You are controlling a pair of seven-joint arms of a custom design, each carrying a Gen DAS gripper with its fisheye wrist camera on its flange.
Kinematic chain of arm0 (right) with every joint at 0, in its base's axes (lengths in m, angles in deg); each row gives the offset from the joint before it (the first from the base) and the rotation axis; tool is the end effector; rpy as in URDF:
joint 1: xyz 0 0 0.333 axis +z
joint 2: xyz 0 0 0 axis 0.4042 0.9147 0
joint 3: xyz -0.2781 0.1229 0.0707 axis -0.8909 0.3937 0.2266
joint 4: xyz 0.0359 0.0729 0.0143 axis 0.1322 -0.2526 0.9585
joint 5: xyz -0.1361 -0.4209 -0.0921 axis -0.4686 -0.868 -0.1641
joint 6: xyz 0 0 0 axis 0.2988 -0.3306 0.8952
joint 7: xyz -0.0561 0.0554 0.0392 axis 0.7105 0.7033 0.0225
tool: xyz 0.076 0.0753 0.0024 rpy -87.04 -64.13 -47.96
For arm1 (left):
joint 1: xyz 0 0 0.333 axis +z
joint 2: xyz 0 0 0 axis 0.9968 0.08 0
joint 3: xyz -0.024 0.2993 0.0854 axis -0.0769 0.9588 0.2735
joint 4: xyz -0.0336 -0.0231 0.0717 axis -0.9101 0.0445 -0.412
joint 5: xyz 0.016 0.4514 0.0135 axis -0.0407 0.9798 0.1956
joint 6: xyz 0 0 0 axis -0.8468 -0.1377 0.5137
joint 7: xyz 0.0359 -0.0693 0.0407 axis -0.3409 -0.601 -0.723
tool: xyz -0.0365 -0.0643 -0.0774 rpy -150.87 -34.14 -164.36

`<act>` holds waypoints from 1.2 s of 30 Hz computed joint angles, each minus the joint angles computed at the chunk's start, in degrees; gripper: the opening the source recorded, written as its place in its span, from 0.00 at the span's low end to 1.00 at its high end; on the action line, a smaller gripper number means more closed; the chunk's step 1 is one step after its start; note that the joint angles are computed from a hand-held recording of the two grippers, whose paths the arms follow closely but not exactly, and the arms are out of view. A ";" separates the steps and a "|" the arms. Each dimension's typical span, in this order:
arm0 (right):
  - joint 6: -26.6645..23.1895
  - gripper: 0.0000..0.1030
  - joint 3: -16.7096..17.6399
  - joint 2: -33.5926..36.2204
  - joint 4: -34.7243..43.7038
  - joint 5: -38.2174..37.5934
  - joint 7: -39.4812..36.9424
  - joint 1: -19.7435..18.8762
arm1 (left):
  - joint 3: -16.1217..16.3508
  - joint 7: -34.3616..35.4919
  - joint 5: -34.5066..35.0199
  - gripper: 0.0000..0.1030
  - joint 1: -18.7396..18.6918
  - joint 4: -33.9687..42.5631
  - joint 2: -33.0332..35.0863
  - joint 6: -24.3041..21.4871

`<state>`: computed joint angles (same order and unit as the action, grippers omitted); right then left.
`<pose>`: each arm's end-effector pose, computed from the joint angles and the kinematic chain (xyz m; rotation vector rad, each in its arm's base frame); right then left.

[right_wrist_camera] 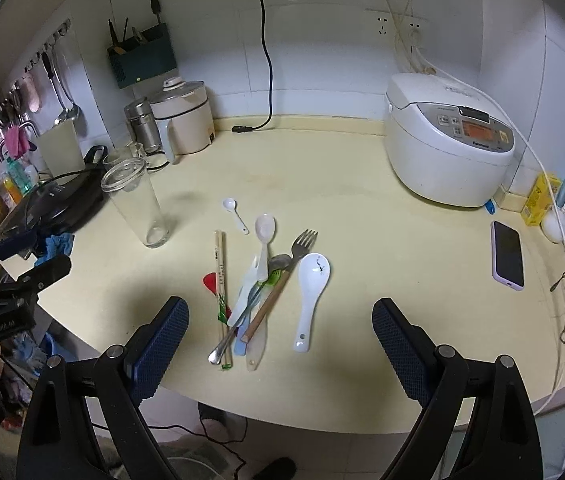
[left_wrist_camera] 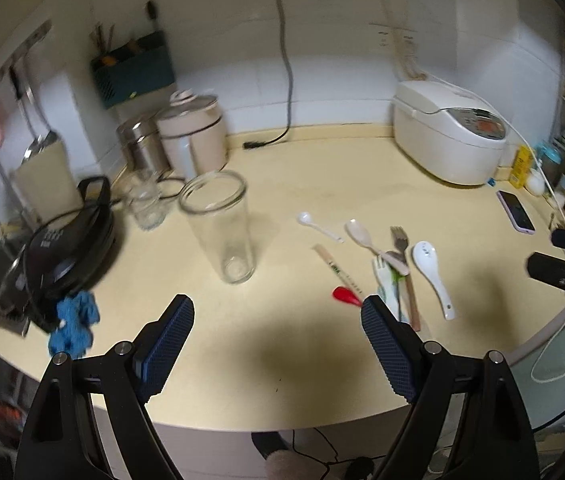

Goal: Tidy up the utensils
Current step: 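Move both tools toward the tall clear cup on the counter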

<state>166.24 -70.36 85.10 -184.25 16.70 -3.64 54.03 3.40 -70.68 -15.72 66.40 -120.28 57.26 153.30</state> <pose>0.5554 0.4483 0.5803 -2.1820 1.0242 -0.3208 0.4361 -0.3425 0.5938 -2.0056 1.2624 -0.4176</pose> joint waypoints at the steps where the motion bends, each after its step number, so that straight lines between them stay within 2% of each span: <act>1: -0.43 0.91 -0.08 -0.02 -0.07 -0.26 0.34 0.04 | 0.20 -0.60 -0.56 0.86 0.02 -0.60 -0.47 -0.02; 5: -0.98 0.91 -0.68 -0.32 -0.70 -2.90 4.30 0.30 | 0.17 -3.15 -1.60 0.86 0.35 -1.25 -1.36 -1.14; 10: 0.73 0.91 -0.40 -0.85 -1.30 -2.08 4.32 -0.20 | 0.14 -5.45 -0.92 0.86 0.80 -2.20 -1.98 -0.63; 13: -0.09 0.91 -0.37 -0.49 -0.92 -3.26 4.40 0.04 | 0.68 -5.60 -1.67 0.86 0.97 -2.94 -2.14 0.17; 16: 0.89 0.91 -0.01 -0.39 -1.35 -2.25 3.30 0.01 | 0.84 -5.29 -1.12 0.86 1.25 -3.65 -2.12 2.02; 19: 0.05 0.91 -0.15 0.45 -0.36 -3.27 3.85 0.47 | 0.71 -4.22 -0.44 0.86 1.50 -2.74 -0.75 2.51; 23: 1.47 0.91 -0.28 -0.34 -1.58 -5.12 4.52 1.03 | 0.65 -4.24 0.18 0.86 1.39 -2.69 -0.51 3.55; 36: 2.58 0.91 -0.03 -1.71 -4.30 -3.51 7.83 0.53 | 0.18 -2.39 -0.23 0.86 0.22 -2.82 -0.36 3.19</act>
<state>168.82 -70.38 83.39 -188.56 13.19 4.19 54.57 3.58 -73.07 -15.95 66.62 -123.10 56.90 156.49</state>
